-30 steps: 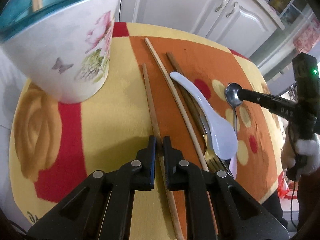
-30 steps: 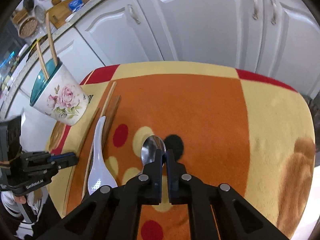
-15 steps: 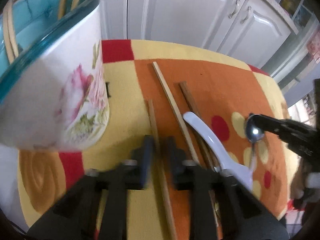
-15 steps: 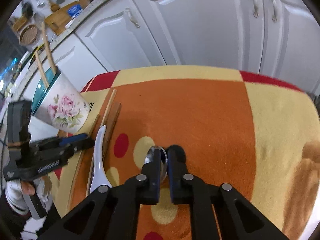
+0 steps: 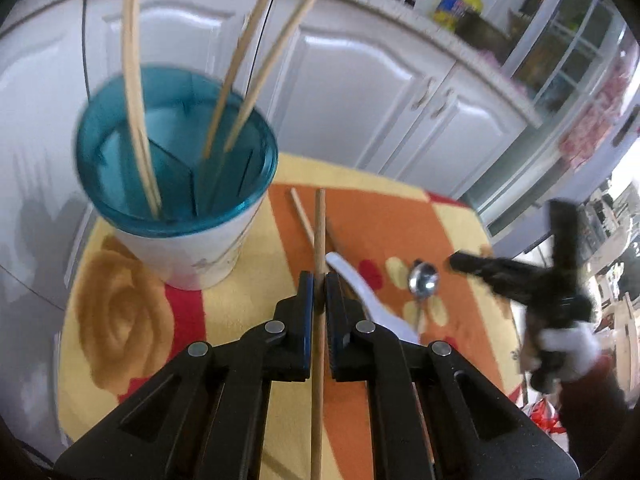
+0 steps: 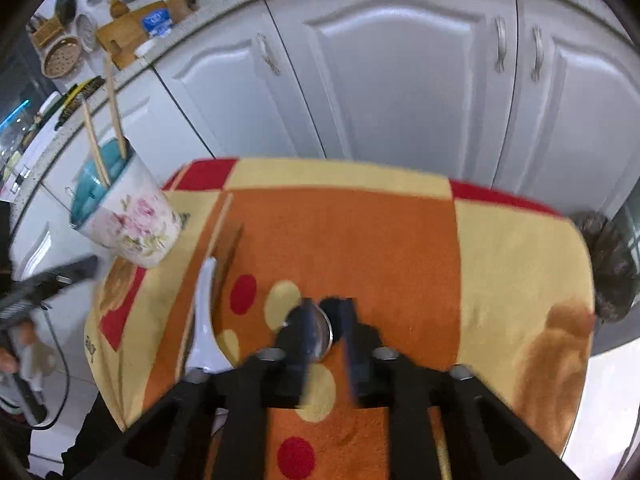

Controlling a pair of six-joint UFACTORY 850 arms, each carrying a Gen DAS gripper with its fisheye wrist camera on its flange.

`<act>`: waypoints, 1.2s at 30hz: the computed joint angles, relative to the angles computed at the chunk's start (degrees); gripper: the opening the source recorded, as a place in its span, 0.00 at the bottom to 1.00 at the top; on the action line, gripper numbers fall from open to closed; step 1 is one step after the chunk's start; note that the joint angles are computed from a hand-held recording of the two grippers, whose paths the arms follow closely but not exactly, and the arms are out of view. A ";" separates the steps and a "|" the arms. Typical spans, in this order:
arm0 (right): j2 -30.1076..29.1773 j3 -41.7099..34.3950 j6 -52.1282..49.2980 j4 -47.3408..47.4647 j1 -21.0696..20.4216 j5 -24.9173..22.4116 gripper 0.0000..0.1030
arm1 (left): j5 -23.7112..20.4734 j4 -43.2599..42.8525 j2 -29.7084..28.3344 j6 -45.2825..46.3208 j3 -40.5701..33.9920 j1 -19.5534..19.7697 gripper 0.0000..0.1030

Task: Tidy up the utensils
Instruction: 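Lift the spoon and chopstick and lower both into the floral holder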

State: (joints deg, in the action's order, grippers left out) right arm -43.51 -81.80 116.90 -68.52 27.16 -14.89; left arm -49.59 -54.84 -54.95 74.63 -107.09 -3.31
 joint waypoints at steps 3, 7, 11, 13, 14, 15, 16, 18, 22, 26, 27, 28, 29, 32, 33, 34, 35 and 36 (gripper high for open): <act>-2.51 -2.35 -4.89 2.45 -0.06 0.81 0.26 | -0.74 -1.89 1.21 1.86 0.86 0.85 0.04; -4.86 -5.52 -16.38 12.05 0.00 0.19 0.04 | -1.63 -3.49 2.30 2.34 1.44 2.09 0.04; -1.59 -3.23 -13.14 6.99 1.55 -3.21 0.02 | -2.79 -6.71 3.30 3.69 1.20 3.41 0.04; 0.69 -1.79 -10.16 2.82 2.43 -5.51 0.02 | -3.31 -8.21 3.31 4.11 0.39 3.92 0.04; 1.77 -1.37 -9.11 1.14 2.94 -7.19 0.02 | -3.82 -9.09 3.36 4.18 -0.09 4.26 0.04; 2.63 -1.20 -8.56 -0.20 3.41 -8.88 0.02 | -4.47 -9.54 3.27 4.12 -0.71 4.69 0.04; 3.32 -1.05 -8.20 -1.28 3.81 -10.30 0.02 | -4.88 -10.13 3.26 4.03 -1.27 4.90 0.04; 4.68 -1.23 -7.87 -3.17 4.51 -13.32 0.02 | -5.51 -10.91 3.27 3.63 -2.44 5.31 0.04; 5.85 -2.96 -7.53 -5.87 4.89 -16.06 0.02 | -5.97 -11.77 2.98 3.33 -4.94 5.90 0.04; 5.41 -7.00 -6.77 -9.00 4.63 -16.24 0.02 | -6.16 -12.71 2.18 2.12 -8.66 6.45 0.04; 4.65 -8.90 -8.32 -8.54 4.66 -16.70 0.02 | -6.39 -13.12 2.02 1.82 -9.50 6.58 0.04; 3.96 -10.71 -9.41 -8.27 4.65 -16.85 0.02 | -6.69 -13.48 1.75 1.53 -10.54 6.72 0.04; 3.54 -11.80 -9.45 -8.61 4.62 -16.55 0.02 | -6.84 -13.85 1.54 1.41 -11.49 6.81 0.04; 1.46 -16.93 -11.19 -8.72 4.46 -15.37 0.02 | -5.91 -14.96 1.30 2.07 -13.64 6.96 0.04; 0.52 -18.79 -12.15 -8.58 4.50 -15.20 0.02 | -5.37 -15.16 1.03 2.20 -14.64 7.00 0.04; -0.66 -21.25 -13.98 -7.82 4.55 -15.10 0.02 | -4.52 -15.31 0.83 2.40 -15.34 6.96 0.04; -1.96 -23.83 -16.04 -6.78 4.62 -15.21 0.02 | -3.33 -15.45 0.59 2.61 -16.03 6.89 0.04; -3.74 -27.09 -18.75 -5.30 4.70 -15.54 0.02 | -2.68 -15.22 0.00 2.24 -17.13 6.81 0.04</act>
State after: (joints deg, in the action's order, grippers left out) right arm -47.26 -108.89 98.16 -73.82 31.87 -30.43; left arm -52.27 -70.06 -54.95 76.87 -124.21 3.50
